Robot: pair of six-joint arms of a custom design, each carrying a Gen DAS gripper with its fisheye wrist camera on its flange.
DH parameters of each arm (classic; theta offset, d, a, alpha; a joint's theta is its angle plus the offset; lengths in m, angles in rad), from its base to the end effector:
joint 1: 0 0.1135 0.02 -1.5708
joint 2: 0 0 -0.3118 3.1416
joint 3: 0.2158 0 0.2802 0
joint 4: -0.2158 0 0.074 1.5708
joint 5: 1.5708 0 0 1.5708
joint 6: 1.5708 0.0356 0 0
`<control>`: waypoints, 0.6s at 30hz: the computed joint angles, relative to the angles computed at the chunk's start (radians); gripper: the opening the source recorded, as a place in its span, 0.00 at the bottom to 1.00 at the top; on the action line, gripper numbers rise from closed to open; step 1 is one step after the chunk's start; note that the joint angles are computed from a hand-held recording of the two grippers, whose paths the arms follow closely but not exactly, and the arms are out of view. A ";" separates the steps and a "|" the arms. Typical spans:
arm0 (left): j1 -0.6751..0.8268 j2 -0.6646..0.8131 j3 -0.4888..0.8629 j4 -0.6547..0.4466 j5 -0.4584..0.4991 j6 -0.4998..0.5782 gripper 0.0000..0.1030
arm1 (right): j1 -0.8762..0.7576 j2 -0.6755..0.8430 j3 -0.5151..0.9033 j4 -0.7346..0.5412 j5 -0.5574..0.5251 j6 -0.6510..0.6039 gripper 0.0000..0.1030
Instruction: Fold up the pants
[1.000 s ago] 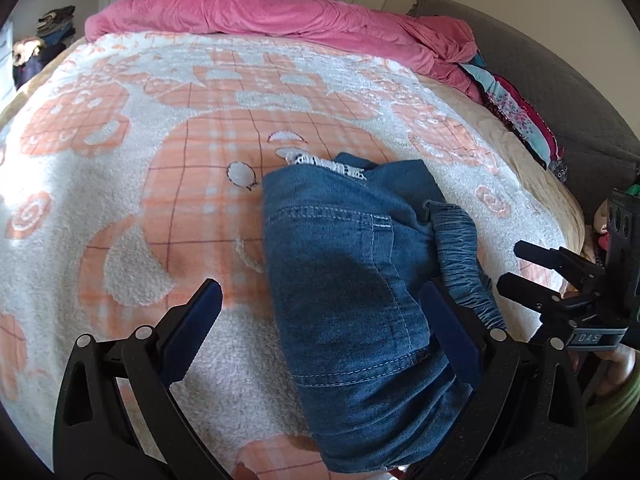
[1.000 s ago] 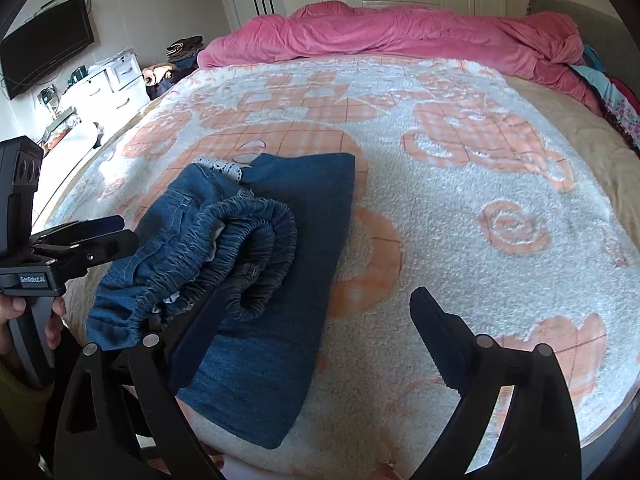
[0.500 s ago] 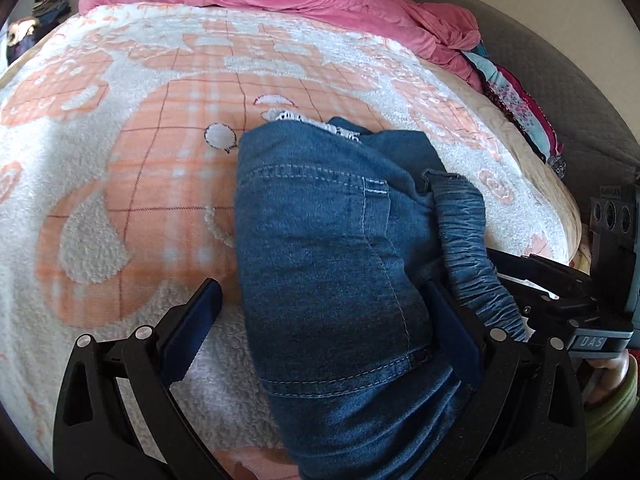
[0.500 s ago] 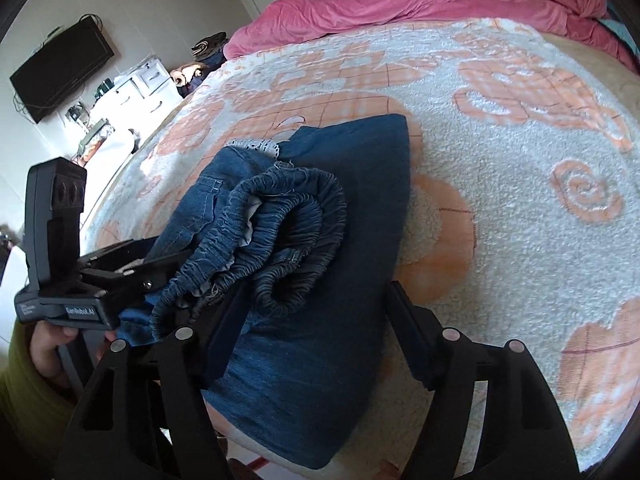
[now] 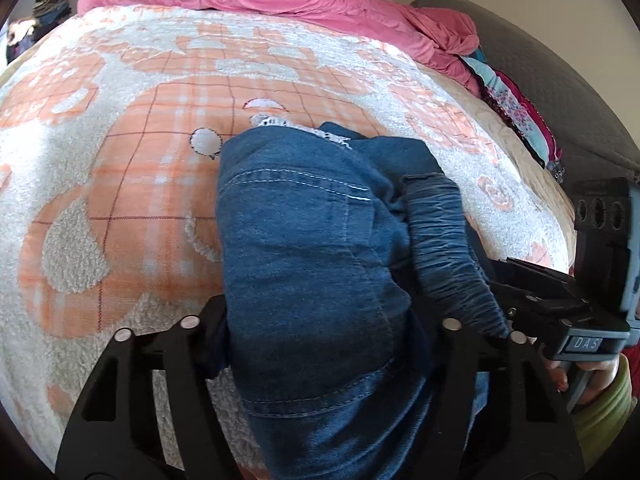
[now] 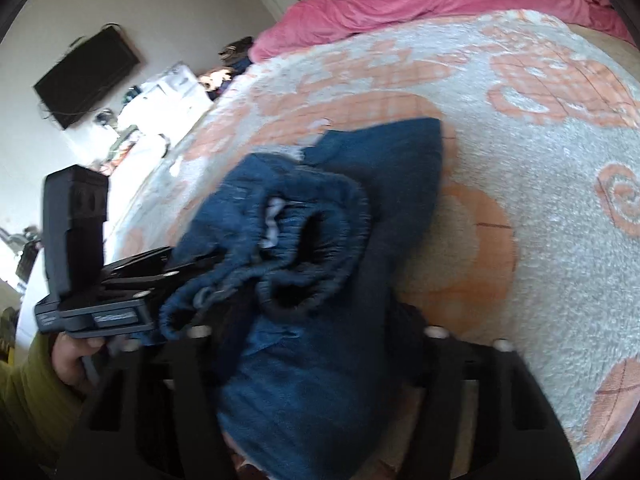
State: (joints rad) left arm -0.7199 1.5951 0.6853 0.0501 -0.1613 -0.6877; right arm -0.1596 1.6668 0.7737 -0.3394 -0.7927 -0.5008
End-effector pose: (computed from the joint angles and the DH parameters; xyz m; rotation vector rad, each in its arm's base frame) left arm 0.2400 -0.2029 0.1633 -0.0343 2.4648 -0.4403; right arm 0.3013 -0.0228 0.1549 -0.5885 2.3848 0.8343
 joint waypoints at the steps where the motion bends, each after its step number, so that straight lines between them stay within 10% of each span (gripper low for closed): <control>1: -0.005 -0.002 -0.001 0.001 -0.006 0.001 0.54 | 0.005 -0.019 -0.019 0.023 0.008 -0.002 0.42; 18: -0.037 -0.107 -0.001 0.010 -0.046 0.002 0.41 | 0.038 -0.219 -0.110 0.141 0.025 0.020 0.35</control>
State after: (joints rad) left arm -0.7564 1.4886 0.6845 0.0601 -0.2077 -0.6854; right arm -0.1213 1.4476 0.6638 -0.1983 -0.7674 -0.4810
